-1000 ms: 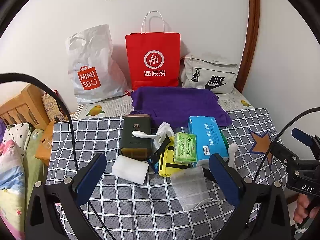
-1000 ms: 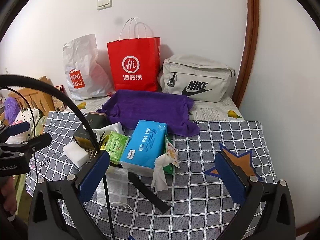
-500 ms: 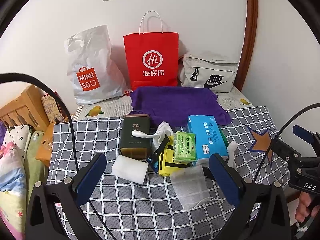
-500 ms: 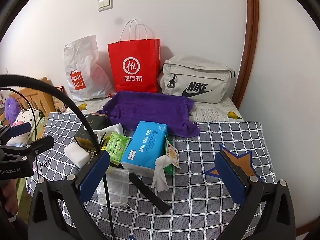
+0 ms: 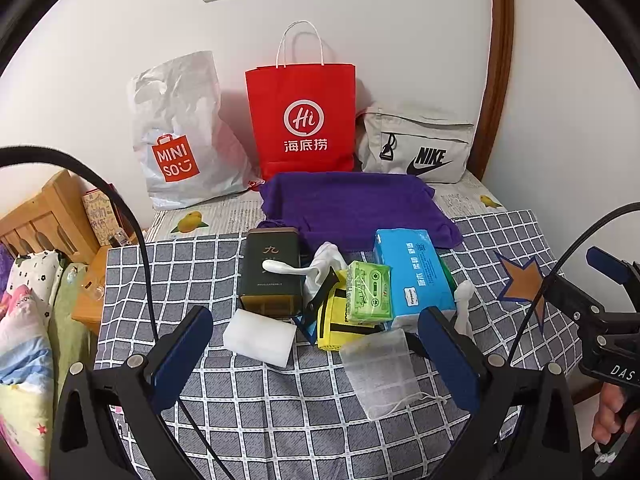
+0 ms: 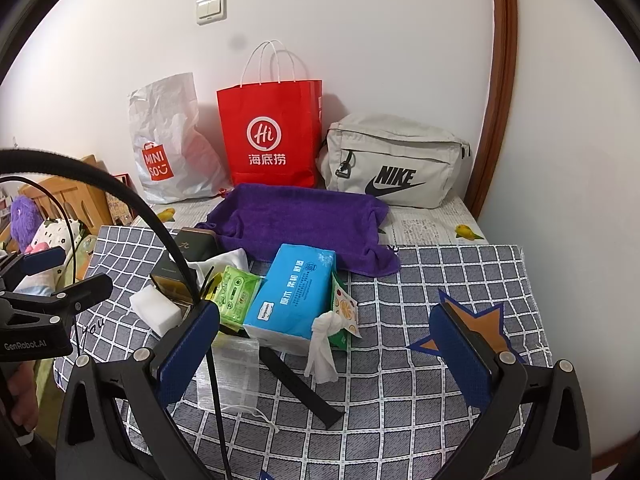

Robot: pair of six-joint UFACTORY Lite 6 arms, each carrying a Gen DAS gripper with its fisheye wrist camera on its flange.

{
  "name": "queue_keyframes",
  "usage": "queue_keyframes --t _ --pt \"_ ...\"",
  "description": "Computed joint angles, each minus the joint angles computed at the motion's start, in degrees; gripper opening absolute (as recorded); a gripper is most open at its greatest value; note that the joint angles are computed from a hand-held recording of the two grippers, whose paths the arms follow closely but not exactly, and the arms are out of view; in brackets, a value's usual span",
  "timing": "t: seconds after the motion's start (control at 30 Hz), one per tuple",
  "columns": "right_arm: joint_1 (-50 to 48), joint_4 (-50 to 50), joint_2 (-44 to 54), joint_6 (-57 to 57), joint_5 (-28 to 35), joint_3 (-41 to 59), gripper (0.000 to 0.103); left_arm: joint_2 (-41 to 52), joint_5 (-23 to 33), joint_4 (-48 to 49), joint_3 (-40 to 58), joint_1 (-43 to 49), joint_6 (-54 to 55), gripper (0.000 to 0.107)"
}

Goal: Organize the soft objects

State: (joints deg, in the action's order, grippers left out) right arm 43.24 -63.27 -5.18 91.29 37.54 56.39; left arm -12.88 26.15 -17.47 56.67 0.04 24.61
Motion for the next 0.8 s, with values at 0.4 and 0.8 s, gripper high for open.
queue_keyframes --t 0.4,0.8 --pt "0.32 -0.52 -0.19 0.65 0.26 -0.29 0.103 -0.26 -0.25 -0.05 -0.32 -0.27 -0.07 0.103" --pt "0.96 -0.73 -0.14 1.02 0.44 -0.47 0.103 -0.89 -0.40 1.77 -0.71 -1.29 -1.67 0.103"
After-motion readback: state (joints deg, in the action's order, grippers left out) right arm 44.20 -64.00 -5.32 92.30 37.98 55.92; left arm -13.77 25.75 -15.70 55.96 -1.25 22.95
